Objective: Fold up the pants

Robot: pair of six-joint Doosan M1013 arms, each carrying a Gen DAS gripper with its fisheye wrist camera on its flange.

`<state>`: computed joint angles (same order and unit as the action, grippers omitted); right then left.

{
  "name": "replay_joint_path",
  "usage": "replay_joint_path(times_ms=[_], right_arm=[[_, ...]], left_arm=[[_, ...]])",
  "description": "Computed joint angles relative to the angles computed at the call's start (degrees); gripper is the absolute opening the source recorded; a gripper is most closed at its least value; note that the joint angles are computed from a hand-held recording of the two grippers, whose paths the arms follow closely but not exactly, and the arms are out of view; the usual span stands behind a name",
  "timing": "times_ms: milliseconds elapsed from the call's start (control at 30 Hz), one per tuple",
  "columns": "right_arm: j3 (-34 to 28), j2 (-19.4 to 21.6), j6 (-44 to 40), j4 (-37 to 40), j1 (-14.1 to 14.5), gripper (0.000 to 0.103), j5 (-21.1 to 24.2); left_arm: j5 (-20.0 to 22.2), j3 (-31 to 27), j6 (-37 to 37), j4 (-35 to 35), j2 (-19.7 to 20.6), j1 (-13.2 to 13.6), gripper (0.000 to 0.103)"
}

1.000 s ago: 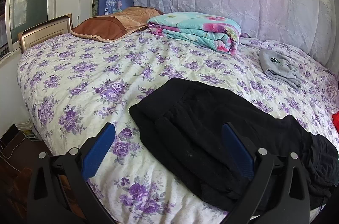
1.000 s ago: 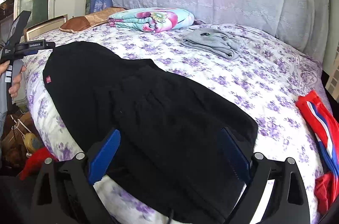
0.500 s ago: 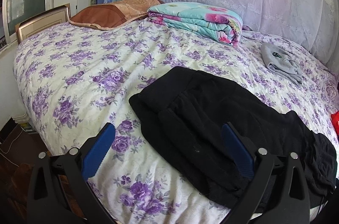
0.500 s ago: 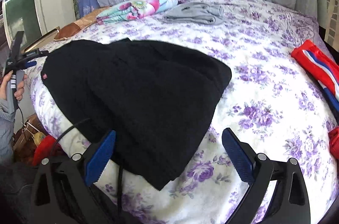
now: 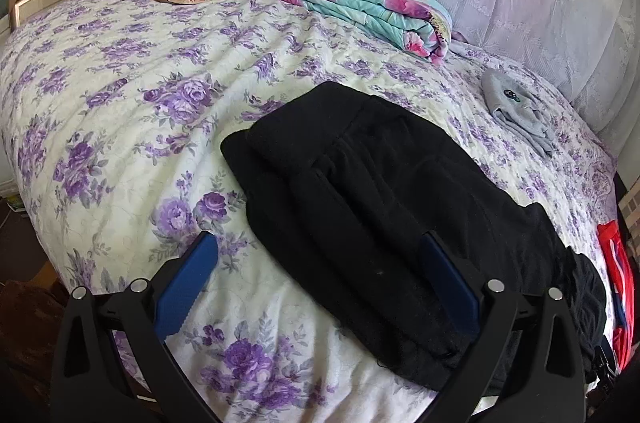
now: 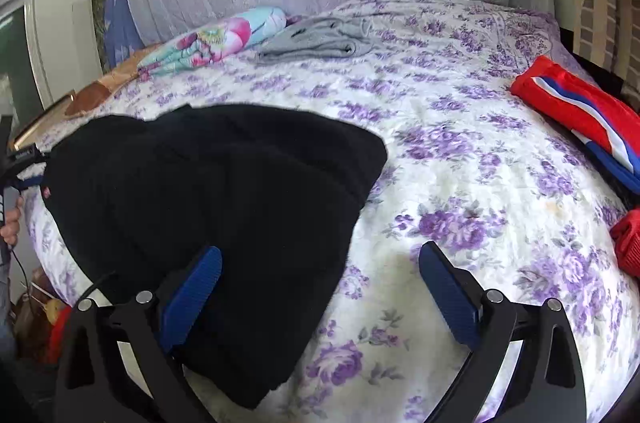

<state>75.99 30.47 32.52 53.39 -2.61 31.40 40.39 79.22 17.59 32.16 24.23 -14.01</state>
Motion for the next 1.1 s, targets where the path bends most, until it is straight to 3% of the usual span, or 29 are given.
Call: replay_joint_path(times_ms=[67,133,233,367,433,500,600,700,767,900,1000,1033,1100], right_arm=[[1.3,-1.1,-4.1,8.0,-1.5,0.099,-0.4],[0.7,-1.5,0.1,9.3,-2.4,0.099,-0.7],[0.6,-2.0,-3.8,20.6,-4.6,0.099,6.2],[-0.1,-3.9,-3.3,23.6,-6.2,0.099,14.8],[-1.8,-4.5,-2.9,22.5,-7.1,0.099,21.8],[-2.4,-6.3,-2.5,19.6,-8.1,0.099,24.5],[-0.6,-10.0,-4.7,17.1,-9.7,0.099,20.3],[1.7,-11.8,-9.0,21.9,-10.9,0.099,15.8],[0.8,-10.9,-7.3,20.5,-10.6,0.099,16.0],[-2.2,-7.2,-0.9,10.7,-7.6,0.099,18.5],[-3.4,-4.4,1.5,9.8,-5.5,0.099,22.2],[-3.5,-3.6,1.9,10.7,-5.0,0.099,23.5],[-4.2,-2.1,3.5,11.1,-4.0,0.099,25.9]], left_arm=[[-2.9,1.0,1.0,-2.8,-0.7,0.7,0.098],[-6.2,2.2,2.2,-5.6,-1.3,1.5,0.098],[-11.4,3.9,5.5,-11.6,-2.2,2.8,0.098],[-16.5,6.0,8.8,-18.7,-3.0,4.4,0.098],[-16.4,5.8,10.0,-19.9,-2.9,4.5,0.098],[-15.2,5.2,9.2,-18.6,-2.6,4.3,0.098],[-12.5,3.8,6.6,-14.8,-1.9,3.7,0.098],[-9.8,2.4,4.0,-11.7,-1.2,3.1,0.098],[-8.7,1.6,2.6,-9.9,-0.7,2.8,0.098],[-5.9,0.0,1.4,-5.5,0.6,1.9,0.098],[-5.8,-0.4,0.5,-2.2,1.0,1.1,0.098],[-6.7,-0.1,0.1,-1.6,0.9,1.0,0.096],[-7.6,0.1,-1.0,-0.7,0.7,0.9,0.082]])
